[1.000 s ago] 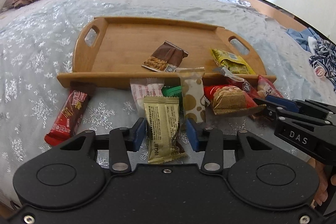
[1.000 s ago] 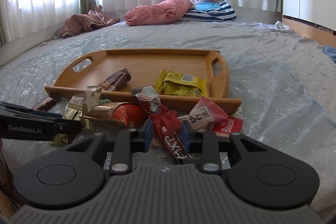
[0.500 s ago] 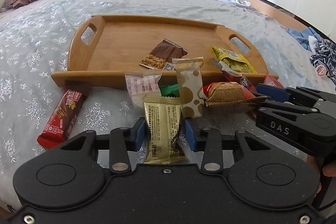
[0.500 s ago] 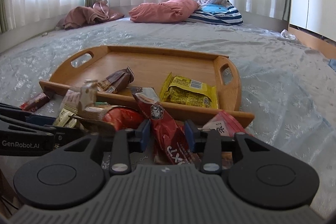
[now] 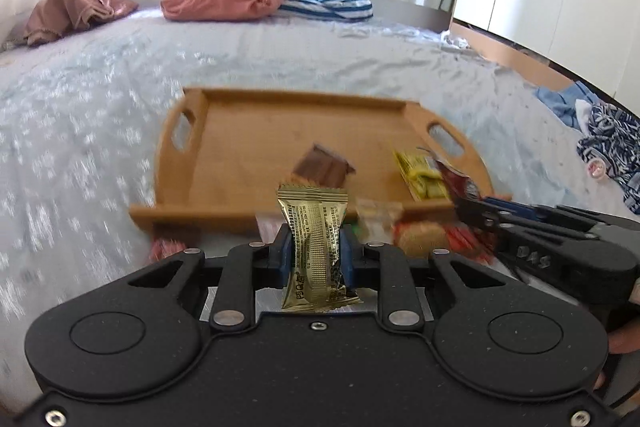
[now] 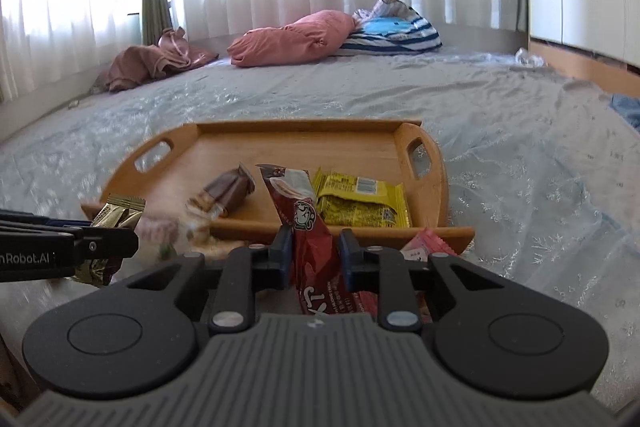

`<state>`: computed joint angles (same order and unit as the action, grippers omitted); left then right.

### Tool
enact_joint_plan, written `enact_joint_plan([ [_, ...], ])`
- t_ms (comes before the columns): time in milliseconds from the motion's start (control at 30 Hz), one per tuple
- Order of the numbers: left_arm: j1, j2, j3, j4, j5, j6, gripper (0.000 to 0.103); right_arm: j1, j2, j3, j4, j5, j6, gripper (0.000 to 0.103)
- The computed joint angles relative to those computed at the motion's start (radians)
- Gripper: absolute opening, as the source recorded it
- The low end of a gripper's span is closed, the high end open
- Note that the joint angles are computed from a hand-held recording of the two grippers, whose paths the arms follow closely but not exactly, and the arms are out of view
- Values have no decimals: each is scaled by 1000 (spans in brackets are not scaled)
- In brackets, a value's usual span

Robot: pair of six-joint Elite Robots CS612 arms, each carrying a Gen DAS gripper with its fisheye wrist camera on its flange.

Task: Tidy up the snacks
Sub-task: 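Carry both bars over the tray, lower them and open both grippers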

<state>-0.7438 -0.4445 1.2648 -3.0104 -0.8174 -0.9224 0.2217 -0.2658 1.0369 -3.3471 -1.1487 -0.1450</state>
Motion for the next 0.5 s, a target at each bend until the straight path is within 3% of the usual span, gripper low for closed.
enact_joint_plan([
  [100, 17, -14, 2, 14, -7, 5, 22, -1, -12, -18, 50, 2, 64, 28],
  [233, 51, -26, 4, -5, -52, -13, 22, -9, -9, -92, 170, 62, 200, 28],
  [500, 107, -5, -52, 38, -109, -36, 22, 5, 95, -366, 370, 143, 373, 28],
])
